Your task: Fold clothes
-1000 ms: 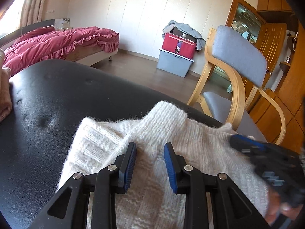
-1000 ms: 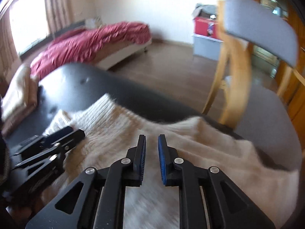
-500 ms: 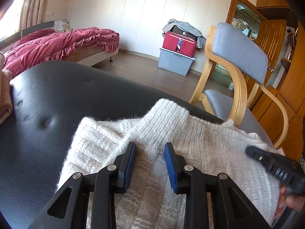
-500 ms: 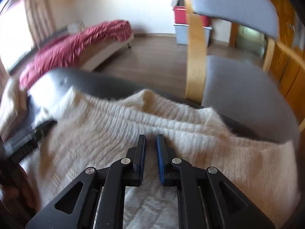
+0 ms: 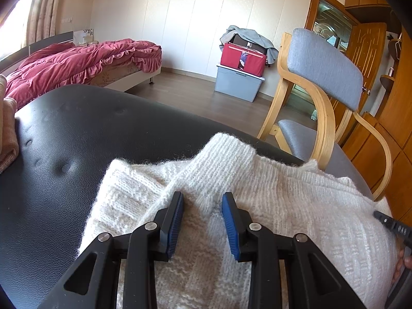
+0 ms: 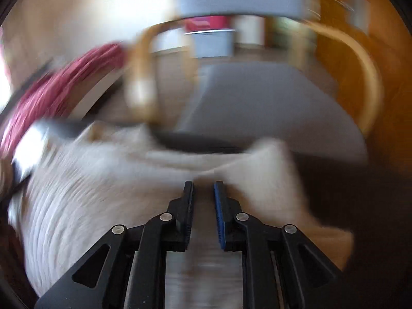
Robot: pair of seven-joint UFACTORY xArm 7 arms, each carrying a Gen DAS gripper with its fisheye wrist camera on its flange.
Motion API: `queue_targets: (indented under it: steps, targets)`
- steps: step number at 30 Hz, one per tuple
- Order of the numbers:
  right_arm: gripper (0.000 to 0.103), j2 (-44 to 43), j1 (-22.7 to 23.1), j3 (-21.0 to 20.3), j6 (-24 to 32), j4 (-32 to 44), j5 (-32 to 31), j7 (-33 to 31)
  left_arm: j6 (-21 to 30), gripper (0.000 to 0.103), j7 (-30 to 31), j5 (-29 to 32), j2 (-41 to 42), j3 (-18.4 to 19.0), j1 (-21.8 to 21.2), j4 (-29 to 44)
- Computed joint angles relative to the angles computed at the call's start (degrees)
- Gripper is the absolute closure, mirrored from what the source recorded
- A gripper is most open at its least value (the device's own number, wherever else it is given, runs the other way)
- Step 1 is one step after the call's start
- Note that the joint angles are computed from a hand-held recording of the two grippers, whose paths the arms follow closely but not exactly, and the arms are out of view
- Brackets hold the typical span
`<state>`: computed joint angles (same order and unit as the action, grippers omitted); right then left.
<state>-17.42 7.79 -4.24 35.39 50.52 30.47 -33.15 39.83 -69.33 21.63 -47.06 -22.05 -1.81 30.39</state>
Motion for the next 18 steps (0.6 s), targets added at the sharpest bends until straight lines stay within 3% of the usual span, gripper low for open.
queue_targets:
  steps: [3,8,9,11,13,15,18]
  targets:
    - [0.100,1.08,-0.38,-3.49,1.70,0.61,7.78,-0.47,0.62,0.072,0.11,0.29,0.41,-0.28,0.10,0.40]
    - [0.094,-5.29,-1.13,-3.95,-1.58,-3.53,12.60,-3.97,2.25,0.070,0.20,1.07,1.84,-0.75,0.09,1.57]
    - [0.091,-7.03,-0.57,-3.82,-3.90,-4.93,11.14,-5.04,2.47,0.070,0.16,1.24,2.04,-0.77,0.04,1.73]
    - [0.079,-6.21,-4.11,-0.23,-6.43,-4.61,3.15,-2.25,3.03,0.069,0.03,1.62,2.36,-0.89,-0.08,2.05]
    - [0.072,-3.97,-3.45,-2.02,-2.98,-2.85,0.92,0.35,3.13,0.069,-0.29,1.86,2.34,-0.78,-0.32,2.02]
    - [0.071,-1.42,-3.51,-3.36,1.16,-0.65,0.42,1.43,2.67,0.069,-0.41,1.82,1.98,-0.30,-0.75,1.60]
    - [0.072,-3.20,-4.19,-4.14,2.82,-1.68,1.09,0.42,4.13,0.069,1.34,1.67,1.41,-0.17,-2.02,1.59]
